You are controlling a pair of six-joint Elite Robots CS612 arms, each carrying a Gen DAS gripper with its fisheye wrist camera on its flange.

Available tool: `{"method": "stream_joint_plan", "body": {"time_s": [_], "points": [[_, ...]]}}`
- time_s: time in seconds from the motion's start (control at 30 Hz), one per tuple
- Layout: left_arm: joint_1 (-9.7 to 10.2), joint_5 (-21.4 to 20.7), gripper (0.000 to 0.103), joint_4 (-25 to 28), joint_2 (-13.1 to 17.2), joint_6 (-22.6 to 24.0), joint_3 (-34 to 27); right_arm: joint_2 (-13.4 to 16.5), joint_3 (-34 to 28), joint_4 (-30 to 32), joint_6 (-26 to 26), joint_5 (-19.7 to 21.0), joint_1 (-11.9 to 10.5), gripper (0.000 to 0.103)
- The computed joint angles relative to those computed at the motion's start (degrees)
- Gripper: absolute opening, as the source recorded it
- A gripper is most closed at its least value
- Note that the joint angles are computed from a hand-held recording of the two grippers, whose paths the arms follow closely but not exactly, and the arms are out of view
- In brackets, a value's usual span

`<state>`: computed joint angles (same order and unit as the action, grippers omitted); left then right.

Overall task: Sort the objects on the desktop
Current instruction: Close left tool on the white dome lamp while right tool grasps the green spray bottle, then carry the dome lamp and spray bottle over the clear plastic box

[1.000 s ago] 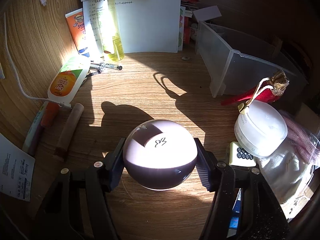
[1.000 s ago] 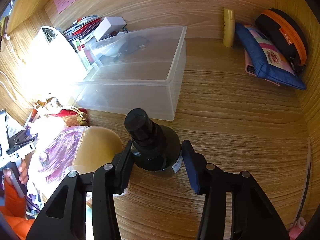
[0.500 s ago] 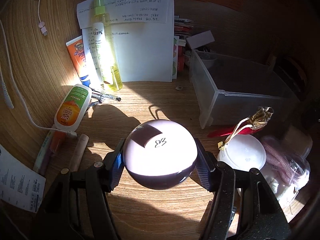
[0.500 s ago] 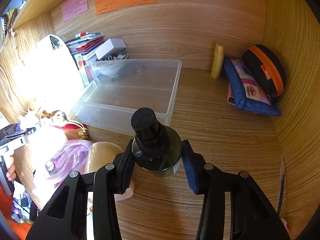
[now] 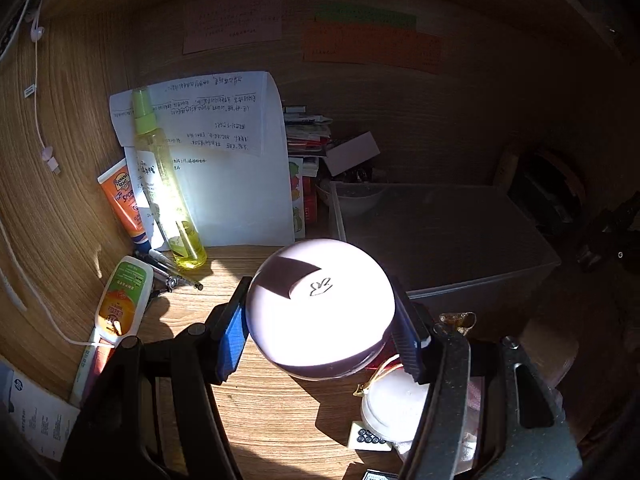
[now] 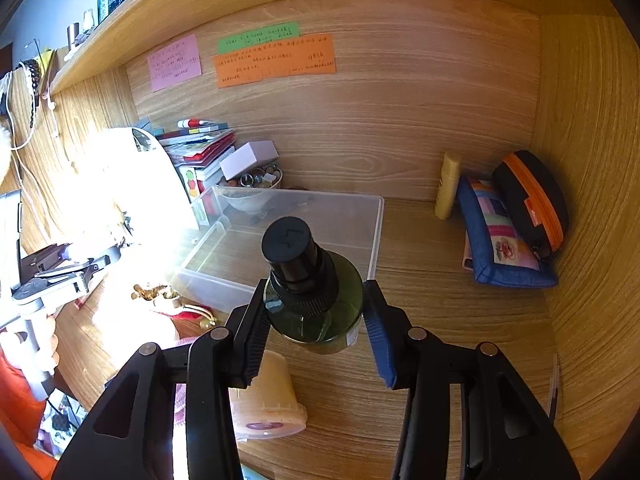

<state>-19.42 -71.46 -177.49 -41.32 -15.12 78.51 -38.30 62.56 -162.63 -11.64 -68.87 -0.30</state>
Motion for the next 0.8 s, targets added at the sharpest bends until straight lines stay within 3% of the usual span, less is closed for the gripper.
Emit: {"method": "stream_joint_plan", "body": {"time_s": [0.27,0.8], "points": [[0.14,-1.26,0.063,1.22,2.31,2.60,-5.70,2.17,-4.76,1.80,0.84,0.02,0.40,0.041],[1.54,-8.87,0.063,15.21,8.80,2.10,-19.20,10.56,-20.80,14.00,-0.07,0.04,1.55,0.041]]}}
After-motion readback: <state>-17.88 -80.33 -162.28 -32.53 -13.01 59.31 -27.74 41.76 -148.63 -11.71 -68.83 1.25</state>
